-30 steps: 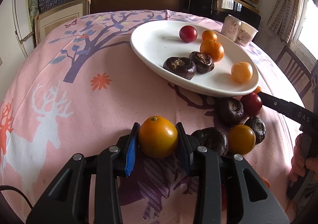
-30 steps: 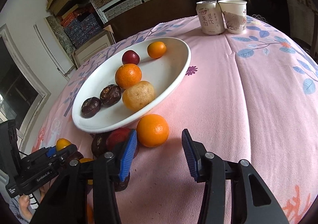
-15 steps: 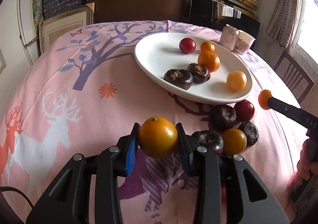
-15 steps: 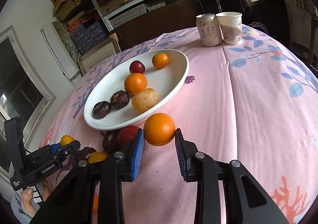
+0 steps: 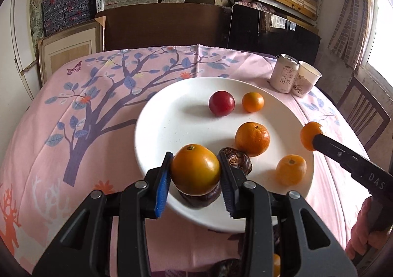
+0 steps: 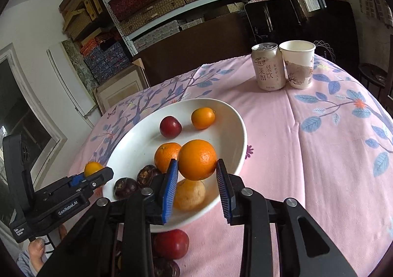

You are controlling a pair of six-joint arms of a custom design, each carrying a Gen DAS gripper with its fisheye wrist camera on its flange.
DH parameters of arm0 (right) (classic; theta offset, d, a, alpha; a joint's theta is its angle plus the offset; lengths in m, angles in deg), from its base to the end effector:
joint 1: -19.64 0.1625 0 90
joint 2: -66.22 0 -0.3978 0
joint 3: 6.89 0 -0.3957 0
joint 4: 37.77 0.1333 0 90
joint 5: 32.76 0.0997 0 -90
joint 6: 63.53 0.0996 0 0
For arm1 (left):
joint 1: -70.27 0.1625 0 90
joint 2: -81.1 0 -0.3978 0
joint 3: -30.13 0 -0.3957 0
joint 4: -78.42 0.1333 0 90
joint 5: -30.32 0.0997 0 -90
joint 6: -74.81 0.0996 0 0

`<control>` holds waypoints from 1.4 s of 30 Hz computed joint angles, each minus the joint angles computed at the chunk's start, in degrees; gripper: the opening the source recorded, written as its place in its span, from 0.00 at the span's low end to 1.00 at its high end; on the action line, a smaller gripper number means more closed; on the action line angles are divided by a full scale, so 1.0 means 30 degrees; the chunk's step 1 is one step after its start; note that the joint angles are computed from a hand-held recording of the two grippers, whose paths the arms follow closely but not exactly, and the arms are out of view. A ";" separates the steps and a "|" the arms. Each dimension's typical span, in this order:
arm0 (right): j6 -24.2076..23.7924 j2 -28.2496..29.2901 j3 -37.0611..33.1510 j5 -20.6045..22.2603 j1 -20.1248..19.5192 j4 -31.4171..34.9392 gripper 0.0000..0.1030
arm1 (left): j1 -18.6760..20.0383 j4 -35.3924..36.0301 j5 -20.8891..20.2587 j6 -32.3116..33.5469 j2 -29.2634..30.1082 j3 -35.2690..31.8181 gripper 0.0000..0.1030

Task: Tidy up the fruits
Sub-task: 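Lower the citrus and orange onto the white plate and open both tools, then move the left tool to a dark brown fruit while the right tool approaches a red apple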

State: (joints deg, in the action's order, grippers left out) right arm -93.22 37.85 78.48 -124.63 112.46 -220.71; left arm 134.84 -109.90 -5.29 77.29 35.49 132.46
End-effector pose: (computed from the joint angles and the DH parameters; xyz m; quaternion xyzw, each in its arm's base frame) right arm 0.1646 -0.6974 -0.0024 0.2614 -0.9145 0.2964 0.0868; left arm -0.0678 -0.6415 0.1388 0.0430 0.8461 -0.3945 0.3559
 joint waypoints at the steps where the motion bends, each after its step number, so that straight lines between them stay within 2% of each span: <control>1: -0.0137 0.0171 -0.0150 -0.0029 0.0007 -0.0061 0.33 | 0.0098 -0.0027 0.0020 0.0141 0.0141 -0.0144 0.45; 3: -0.0371 0.0348 -0.0198 -0.0361 0.0012 -0.0521 0.47 | 0.0171 -0.0301 0.0219 0.0524 0.0279 -0.0134 0.56; 6: -0.0053 0.0156 0.0142 -0.0049 -0.0169 -0.0669 0.49 | 0.0136 -0.0524 0.0294 0.0454 0.0049 0.0259 0.59; 8: -0.0022 -0.0033 0.0563 -0.0104 -0.0279 -0.0948 0.49 | 0.0048 -0.0794 0.0295 0.0302 -0.0207 0.0731 0.67; 10: 0.0071 -0.0294 0.1117 -0.0339 -0.0397 -0.1181 0.55 | -0.0153 -0.1426 0.0724 0.0313 -0.0347 0.1325 0.79; 14: 0.0594 -0.0914 0.2218 -0.0222 -0.0692 -0.1719 0.58 | -0.0486 -0.1677 0.0728 -0.0443 -0.0964 0.2747 0.80; 16: 0.0717 -0.1187 0.2819 -0.0237 -0.0784 -0.2373 0.67 | -0.0699 -0.1732 0.0831 -0.0976 -0.1213 0.3615 0.88; 19: 0.0995 -0.1607 0.3524 -0.0157 -0.1000 -0.2923 0.69 | -0.1216 -0.1293 0.1608 -0.1674 -0.1377 0.4730 0.88; 23: 0.1755 -0.2289 0.4380 0.0371 -0.1437 -0.2926 0.70 | -0.1853 -0.2192 0.2205 -0.1538 -0.1353 0.5845 0.93; 29: 0.2178 -0.2645 0.4915 0.0500 -0.1698 -0.3048 0.74 | -0.1883 -0.1822 0.1851 -0.1379 -0.1112 0.5854 0.93; 33: 0.2044 -0.2640 0.4881 0.0377 -0.1693 -0.2808 0.75 | -0.1579 -0.0470 0.1702 -0.1770 -0.0959 0.5460 0.96; 36: 0.1972 -0.2657 0.4932 0.0321 -0.1678 -0.2791 0.75 | -0.1426 -0.0831 0.1490 -0.1555 -0.1187 0.5573 0.96; 37: 0.1993 -0.2654 0.4940 0.0329 -0.1676 -0.2818 0.75 | -0.1420 -0.1101 0.1707 -0.1574 -0.1265 0.5661 0.96; 40: 0.2081 -0.2679 0.4936 0.0368 -0.1681 -0.2791 0.75 | -0.1402 -0.1837 0.3488 -0.2046 -0.1417 0.5820 0.96; 42: 0.2072 -0.2682 0.4959 0.0410 -0.1664 -0.2813 0.75 | -0.1246 -0.1893 0.3783 -0.3017 -0.1973 0.6126 0.96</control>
State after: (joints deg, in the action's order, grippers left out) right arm -87.00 29.80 93.35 -123.40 107.47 -229.15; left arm 131.10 -115.58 6.06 68.24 29.57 150.84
